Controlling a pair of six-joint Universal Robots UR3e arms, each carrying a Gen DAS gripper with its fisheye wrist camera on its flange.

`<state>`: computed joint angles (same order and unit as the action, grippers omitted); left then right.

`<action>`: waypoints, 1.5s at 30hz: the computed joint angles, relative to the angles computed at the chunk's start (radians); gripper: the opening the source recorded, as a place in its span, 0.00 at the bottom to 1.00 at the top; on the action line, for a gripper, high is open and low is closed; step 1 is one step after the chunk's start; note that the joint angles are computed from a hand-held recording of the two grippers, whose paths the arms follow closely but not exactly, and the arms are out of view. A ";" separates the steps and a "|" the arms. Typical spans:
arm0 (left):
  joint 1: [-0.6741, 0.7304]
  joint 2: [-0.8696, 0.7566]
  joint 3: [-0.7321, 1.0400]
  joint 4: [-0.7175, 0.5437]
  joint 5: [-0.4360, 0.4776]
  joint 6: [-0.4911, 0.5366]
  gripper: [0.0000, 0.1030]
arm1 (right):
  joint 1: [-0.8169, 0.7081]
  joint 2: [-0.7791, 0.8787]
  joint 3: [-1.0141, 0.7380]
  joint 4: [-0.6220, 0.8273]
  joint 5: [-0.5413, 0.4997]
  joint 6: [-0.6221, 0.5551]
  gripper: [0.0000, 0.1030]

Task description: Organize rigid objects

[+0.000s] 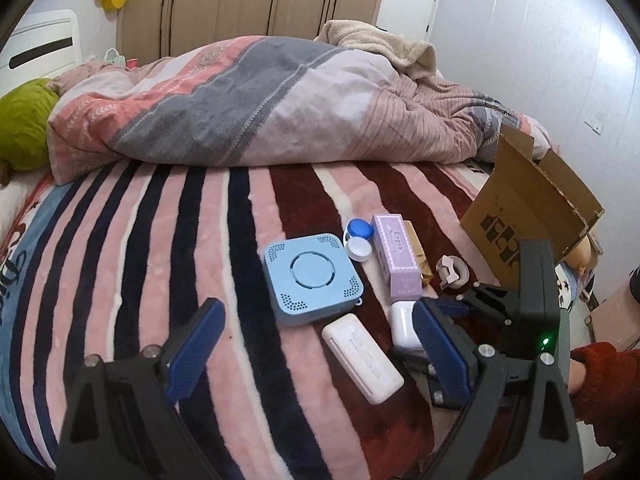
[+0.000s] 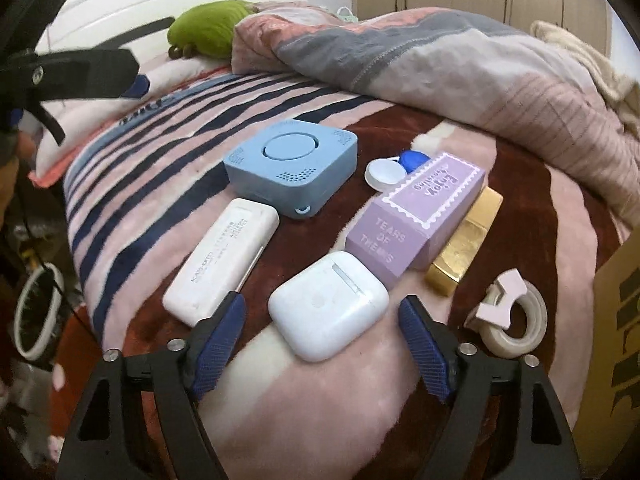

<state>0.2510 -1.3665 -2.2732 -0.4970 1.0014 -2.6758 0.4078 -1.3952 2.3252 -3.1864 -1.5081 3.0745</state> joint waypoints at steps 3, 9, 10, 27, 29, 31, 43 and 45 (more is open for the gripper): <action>-0.010 -0.011 0.010 -0.001 0.003 -0.005 0.91 | 0.011 -0.008 -0.008 0.015 -0.021 0.000 0.54; -0.048 -0.037 0.045 -0.036 -0.009 -0.002 0.91 | -0.042 -0.129 0.059 0.030 0.090 -0.028 0.54; -0.051 -0.041 0.054 -0.058 -0.028 0.002 0.91 | -0.057 -0.159 0.065 0.047 0.119 -0.028 0.54; -0.229 -0.144 0.412 -0.341 -0.231 -0.015 0.42 | -0.214 -0.570 -0.122 0.479 0.288 -0.127 0.54; -0.273 -0.184 0.483 -0.327 -0.217 -0.055 0.38 | -0.254 -0.616 -0.137 0.528 0.297 -0.150 0.54; -0.304 -0.221 0.538 -0.319 -0.218 -0.081 0.38 | -0.316 -0.676 -0.142 0.595 0.330 -0.177 0.54; -0.592 -0.648 1.188 -0.488 -0.160 -0.188 0.37 | -1.001 -1.092 -0.286 1.410 0.643 -0.627 0.54; -0.638 -0.749 1.349 -0.567 -0.143 -0.193 0.37 | -1.137 -1.122 -0.344 1.603 0.678 -0.753 0.54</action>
<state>-0.3869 -2.1152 -0.9241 -1.0643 0.8585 -2.8691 -0.7292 -2.5176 1.9815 -1.5832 -0.8303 2.3218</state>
